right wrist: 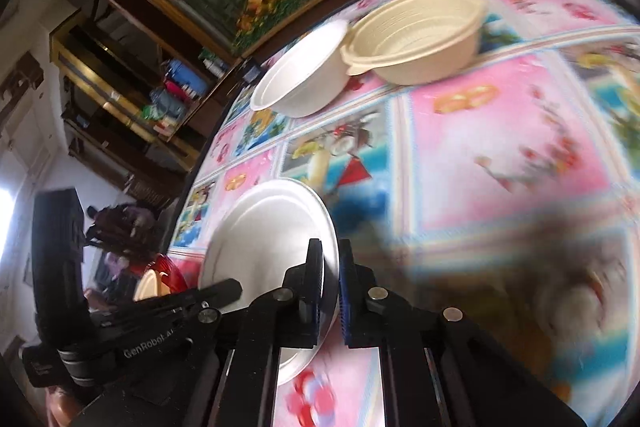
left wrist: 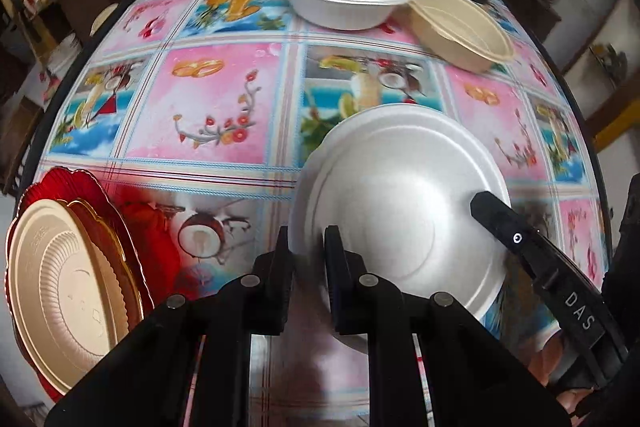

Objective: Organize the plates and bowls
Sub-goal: 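Place the white foam bowl and plate onto the stack with both tools and release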

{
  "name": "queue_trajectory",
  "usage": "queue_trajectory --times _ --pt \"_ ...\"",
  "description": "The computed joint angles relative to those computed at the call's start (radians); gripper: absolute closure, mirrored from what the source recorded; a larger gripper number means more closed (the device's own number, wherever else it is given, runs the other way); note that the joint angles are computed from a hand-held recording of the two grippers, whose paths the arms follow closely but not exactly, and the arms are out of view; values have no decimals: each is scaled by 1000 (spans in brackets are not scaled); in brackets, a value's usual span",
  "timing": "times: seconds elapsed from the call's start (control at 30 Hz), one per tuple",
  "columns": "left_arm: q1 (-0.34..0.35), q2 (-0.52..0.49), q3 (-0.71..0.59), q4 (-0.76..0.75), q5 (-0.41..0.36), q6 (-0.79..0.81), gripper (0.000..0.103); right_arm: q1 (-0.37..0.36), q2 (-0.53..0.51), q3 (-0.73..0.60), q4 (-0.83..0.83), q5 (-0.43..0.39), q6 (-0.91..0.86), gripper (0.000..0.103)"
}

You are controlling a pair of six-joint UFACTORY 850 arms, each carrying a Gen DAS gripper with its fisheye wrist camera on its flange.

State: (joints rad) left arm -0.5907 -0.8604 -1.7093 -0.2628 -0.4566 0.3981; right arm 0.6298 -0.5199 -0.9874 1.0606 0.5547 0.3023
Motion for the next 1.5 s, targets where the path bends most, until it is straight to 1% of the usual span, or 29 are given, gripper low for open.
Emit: queue_trajectory --times 0.03,0.1,0.13,0.2,0.3,0.37,0.43,0.53,0.63,0.77,0.83,0.9,1.03,1.13,1.17,1.2,1.27,1.33,1.4,1.43,1.47,1.5 --pt "-5 18 31 -4 24 29 90 22 6 9 55 16 -21 96" --pt "-8 46 78 -34 49 92 89 42 17 19 123 20 -51 95" --pt "-5 62 103 -77 61 144 89 55 26 18 188 18 -101 95" --pt "8 88 137 -161 78 233 88 74 42 19 258 26 -161 95" --pt "45 134 181 -313 92 370 89 96 62 4 298 51 -227 96" --pt "69 167 211 -395 116 443 89 111 53 -36 326 71 -292 96" --pt "108 193 230 -491 119 520 89 117 36 -86 331 80 -350 96" --pt "161 209 240 -578 120 583 89 122 -3 -172 323 82 -426 96" --pt "209 214 247 -640 120 619 89 121 -73 -294 317 68 -506 96" --pt "269 193 233 -640 142 573 89 126 -176 -457 380 43 -673 96" --pt "287 175 219 -600 140 519 89 127 -229 -534 412 22 -746 96" --pt "301 147 195 -522 132 434 89 127 -289 -616 468 3 -840 96" --pt "309 105 160 -408 117 312 89 125 -382 -741 617 -6 -1029 95" --pt "310 85 140 -376 96 274 89 127 -425 -794 703 -2 -1125 93" --pt "311 79 133 -374 88 266 88 130 -430 -798 714 2 -1141 91" --pt "313 80 136 -385 92 271 88 134 -436 -805 715 15 -1150 91" --pt "317 91 147 -414 116 291 88 137 -431 -798 694 20 -1151 90" --pt "326 102 158 -453 121 325 88 141 -409 -766 630 42 -1104 87" --pt "329 118 171 -479 149 342 86 144 -381 -721 558 69 -1031 69" --pt "328 129 183 -494 172 356 85 145 -363 -690 514 89 -984 66" --pt "329 131 184 -512 182 373 78 146 -345 -658 482 120 -944 64" --pt "325 140 192 -511 203 378 65 146 -328 -627 471 153 -923 64"
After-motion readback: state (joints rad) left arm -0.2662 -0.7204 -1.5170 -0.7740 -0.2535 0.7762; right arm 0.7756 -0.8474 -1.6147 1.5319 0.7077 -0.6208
